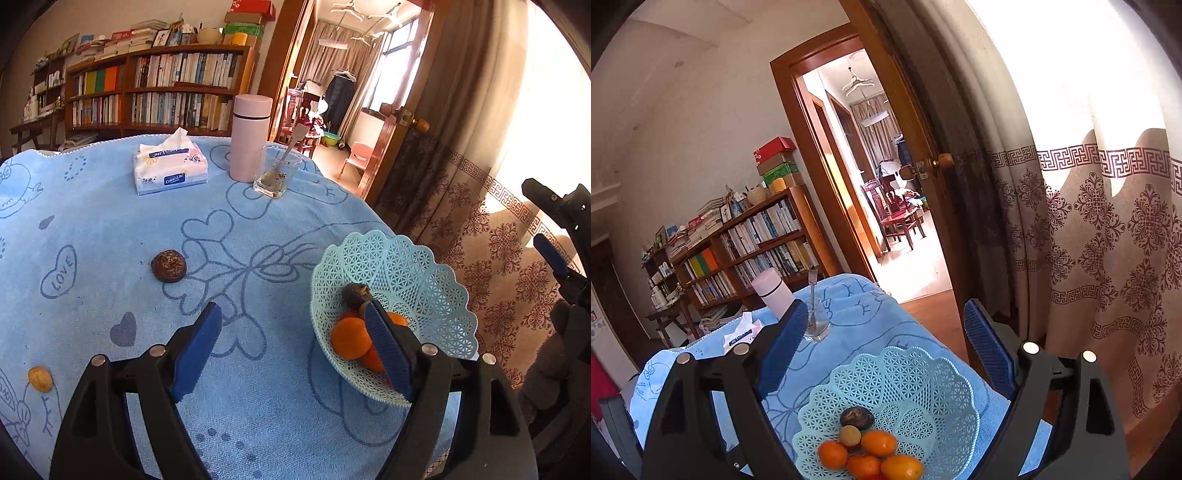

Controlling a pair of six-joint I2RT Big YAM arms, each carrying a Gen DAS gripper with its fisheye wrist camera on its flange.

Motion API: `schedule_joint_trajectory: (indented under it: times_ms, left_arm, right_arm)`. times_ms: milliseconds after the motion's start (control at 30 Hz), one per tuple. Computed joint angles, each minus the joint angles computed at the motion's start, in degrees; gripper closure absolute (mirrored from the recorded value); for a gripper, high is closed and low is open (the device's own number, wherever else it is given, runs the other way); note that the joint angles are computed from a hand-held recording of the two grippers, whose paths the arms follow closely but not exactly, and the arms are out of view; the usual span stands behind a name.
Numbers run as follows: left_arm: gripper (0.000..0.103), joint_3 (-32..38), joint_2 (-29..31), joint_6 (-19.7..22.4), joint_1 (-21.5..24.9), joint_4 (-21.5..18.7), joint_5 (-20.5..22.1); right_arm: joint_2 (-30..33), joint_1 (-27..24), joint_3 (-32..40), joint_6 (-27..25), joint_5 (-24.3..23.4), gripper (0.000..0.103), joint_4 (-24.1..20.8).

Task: Organize fruits
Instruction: 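Carry the red tomato into the green basket and open the left tool, then move the left tool to the small yellow fruit and grasp it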

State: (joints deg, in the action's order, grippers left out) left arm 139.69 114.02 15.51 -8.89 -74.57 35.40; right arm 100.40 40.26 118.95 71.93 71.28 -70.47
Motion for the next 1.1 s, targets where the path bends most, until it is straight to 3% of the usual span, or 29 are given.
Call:
schedule_joint_trajectory:
  times_ms: [133, 233, 500, 767, 1100]
  left_arm:
    - [0.023, -0.56, -0.52, -0.08, 0.38, 0.76, -0.82]
    - [0.017, -1.40, -1.15, -0.59, 1.21, 2.58, -1.85]
    - [0.017, -0.70, -1.18, -2.81, 4.82, 4.64, -4.29]
    - [0.017, 1.59, 0.15, -5.09, 9.47, 5.52, -7.54]
    - [0.017, 7.92, 5.10, -8.16, 13.84, 2.51, -12.51]
  right_arm:
    - [-0.65, -0.15, -1.23, -1.40, -1.32, 0.012, 2.70]
    - [-0.27, -0.13, -1.06, -3.95, -2.64, 0.012, 4.94]
    - [2.58, -0.01, 1.46, -10.93, -7.41, 0.011, 9.15]
    - [3.72, -0.04, 2.61, -11.45, -9.53, 0.011, 9.31]
    - [4.16, -0.04, 2.83, -12.20, -11.13, 0.011, 9.92]
